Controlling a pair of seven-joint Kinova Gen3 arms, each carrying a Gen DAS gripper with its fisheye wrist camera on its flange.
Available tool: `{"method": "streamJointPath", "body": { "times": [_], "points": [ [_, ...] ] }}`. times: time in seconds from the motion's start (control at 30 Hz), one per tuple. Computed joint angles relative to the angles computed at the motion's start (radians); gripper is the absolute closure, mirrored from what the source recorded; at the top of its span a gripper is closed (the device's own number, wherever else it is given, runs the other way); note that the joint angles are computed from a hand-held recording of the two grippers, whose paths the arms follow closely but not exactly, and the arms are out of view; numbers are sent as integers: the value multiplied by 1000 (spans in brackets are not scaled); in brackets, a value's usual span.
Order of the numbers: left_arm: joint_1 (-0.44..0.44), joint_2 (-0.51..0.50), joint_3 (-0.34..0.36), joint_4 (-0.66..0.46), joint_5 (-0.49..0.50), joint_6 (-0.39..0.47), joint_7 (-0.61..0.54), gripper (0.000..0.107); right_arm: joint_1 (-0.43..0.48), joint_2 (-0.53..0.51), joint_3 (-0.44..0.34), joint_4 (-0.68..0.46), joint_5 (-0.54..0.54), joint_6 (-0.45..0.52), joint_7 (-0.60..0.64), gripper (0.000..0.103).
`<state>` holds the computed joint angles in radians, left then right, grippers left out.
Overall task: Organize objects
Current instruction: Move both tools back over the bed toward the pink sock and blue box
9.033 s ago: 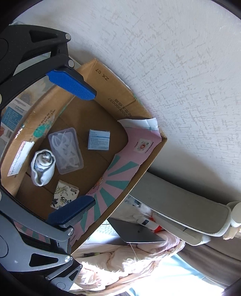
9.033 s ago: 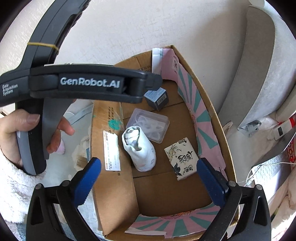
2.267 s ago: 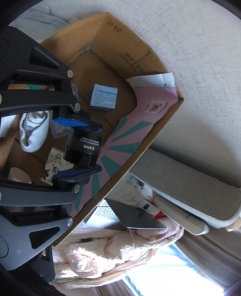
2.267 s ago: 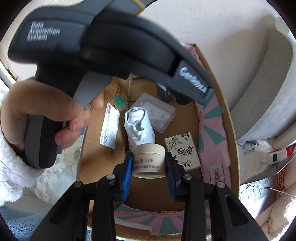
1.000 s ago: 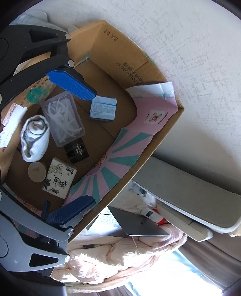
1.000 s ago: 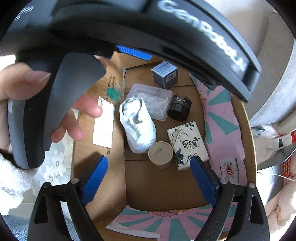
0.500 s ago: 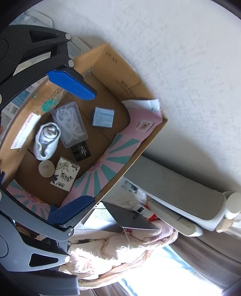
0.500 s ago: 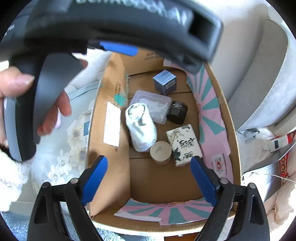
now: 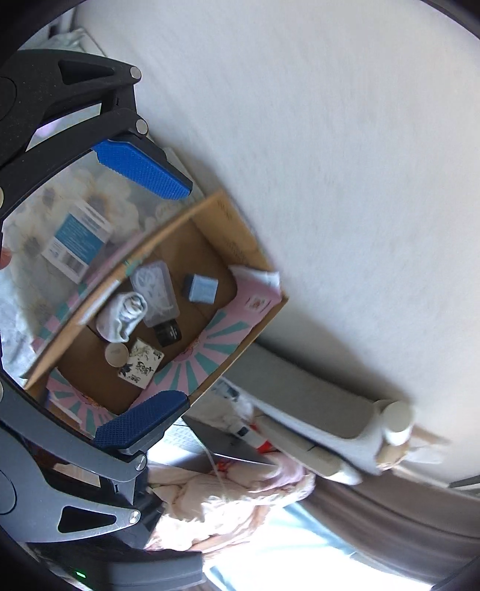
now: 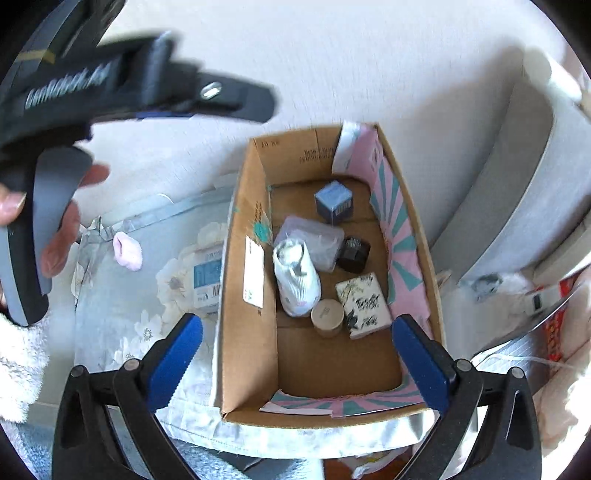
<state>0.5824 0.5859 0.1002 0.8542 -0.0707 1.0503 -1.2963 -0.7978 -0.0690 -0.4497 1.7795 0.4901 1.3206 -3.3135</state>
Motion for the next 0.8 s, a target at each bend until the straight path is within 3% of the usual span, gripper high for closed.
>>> {"method": "streamJointPath", "body": {
  "times": [0.4,0.8],
  "points": [
    [-57,-310,-24,395,-115,-154,175,5,-113,85,-15,-160,208,196,-49,0],
    [-197,-562,27,713,-231,-270,358,5,-240,219,82,-307,358,196,29,0]
  ]
}}
